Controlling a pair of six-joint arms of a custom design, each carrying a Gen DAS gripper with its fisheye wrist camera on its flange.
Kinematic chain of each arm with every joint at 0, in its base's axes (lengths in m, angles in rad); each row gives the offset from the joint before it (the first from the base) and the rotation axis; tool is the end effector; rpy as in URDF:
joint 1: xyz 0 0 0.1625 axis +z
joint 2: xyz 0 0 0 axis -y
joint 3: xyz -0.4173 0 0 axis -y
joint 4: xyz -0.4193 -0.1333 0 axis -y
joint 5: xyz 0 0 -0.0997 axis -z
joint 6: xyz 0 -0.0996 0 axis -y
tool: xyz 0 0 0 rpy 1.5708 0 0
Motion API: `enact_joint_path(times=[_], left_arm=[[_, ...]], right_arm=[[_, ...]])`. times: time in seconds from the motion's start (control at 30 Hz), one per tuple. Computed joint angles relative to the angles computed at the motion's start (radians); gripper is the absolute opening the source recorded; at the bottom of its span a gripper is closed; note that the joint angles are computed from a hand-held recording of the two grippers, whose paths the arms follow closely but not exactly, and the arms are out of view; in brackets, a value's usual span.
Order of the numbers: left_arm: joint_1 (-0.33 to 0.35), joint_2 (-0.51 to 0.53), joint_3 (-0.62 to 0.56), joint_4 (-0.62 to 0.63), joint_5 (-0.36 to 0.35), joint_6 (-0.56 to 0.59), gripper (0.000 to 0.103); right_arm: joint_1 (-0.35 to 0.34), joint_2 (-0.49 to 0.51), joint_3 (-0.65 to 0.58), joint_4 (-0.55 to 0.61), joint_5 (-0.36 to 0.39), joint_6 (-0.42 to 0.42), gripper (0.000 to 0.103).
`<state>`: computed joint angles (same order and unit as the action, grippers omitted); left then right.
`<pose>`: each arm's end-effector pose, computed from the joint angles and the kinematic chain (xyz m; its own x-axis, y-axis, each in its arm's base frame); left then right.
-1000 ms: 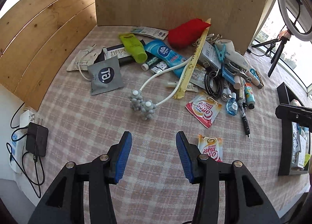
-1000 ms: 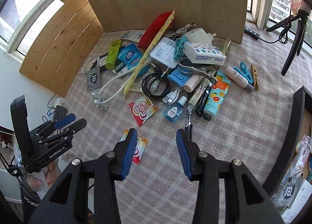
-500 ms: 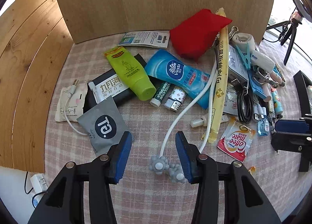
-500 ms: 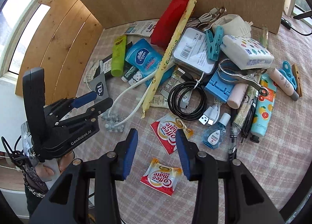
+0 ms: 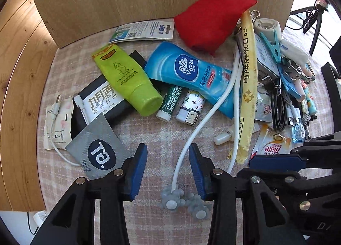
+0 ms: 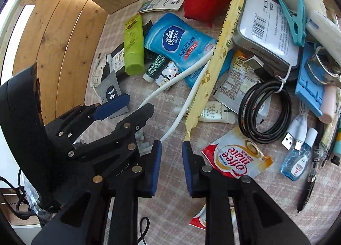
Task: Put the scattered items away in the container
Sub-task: 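Move the left gripper back to the pile over the white massager cable, then grasp the white massager cable by its grey head with the left gripper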
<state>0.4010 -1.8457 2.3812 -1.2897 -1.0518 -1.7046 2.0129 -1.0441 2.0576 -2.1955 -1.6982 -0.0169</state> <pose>-0.1612 -0.2668 0.2183 -0.6239 -0.3904 -0.6770 -0.0902 0.8965 -0.4338 0.3171 -0.3880 0.0382 -0.8691 -0.4820 0.1112 -0.4107 0.8284 0.3810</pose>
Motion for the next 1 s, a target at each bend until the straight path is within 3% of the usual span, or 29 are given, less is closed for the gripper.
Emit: enact_joint_path(times=[0.2, 0.37, 0.47, 0.67, 0.8, 0.9, 1.0], left_arm=[[0.007, -0.046, 0.031, -0.032, -0.015, 0.029, 0.029], [-0.028, -0.048, 0.063, -0.075, -0.034, 0.027, 0.016], [-0.057, -0.045, 0.085, -0.134, -0.048, 0.026, 0.015], [-0.159, -0.03, 0.139, -0.262, -0.076, -0.053, 0.014], [-0.245, -0.052, 0.216, -0.431, -0.093, -0.143, 0.016], [-0.291, 0.079, 0.205, -0.52, -0.105, -0.157, 0.017], [-0.279, 0.169, 0.172, -0.631, -0.093, -0.119, 0.018]], right_arm=[[-0.028, 0.014, -0.006, 0.003, 0.062, 0.042, 0.021], [-0.033, -0.005, -0.006, -0.014, 0.056, 0.055, 0.021], [-0.027, 0.004, -0.016, -0.007, 0.027, 0.057, 0.021], [-0.019, -0.019, 0.014, 0.01, -0.034, 0.01, 0.021], [-0.063, -0.077, 0.066, 0.043, -0.052, -0.006, 0.018], [-0.095, -0.133, 0.114, 0.045, -0.082, -0.033, 0.007], [-0.127, -0.207, 0.155, 0.046, -0.087, -0.05, 0.006]])
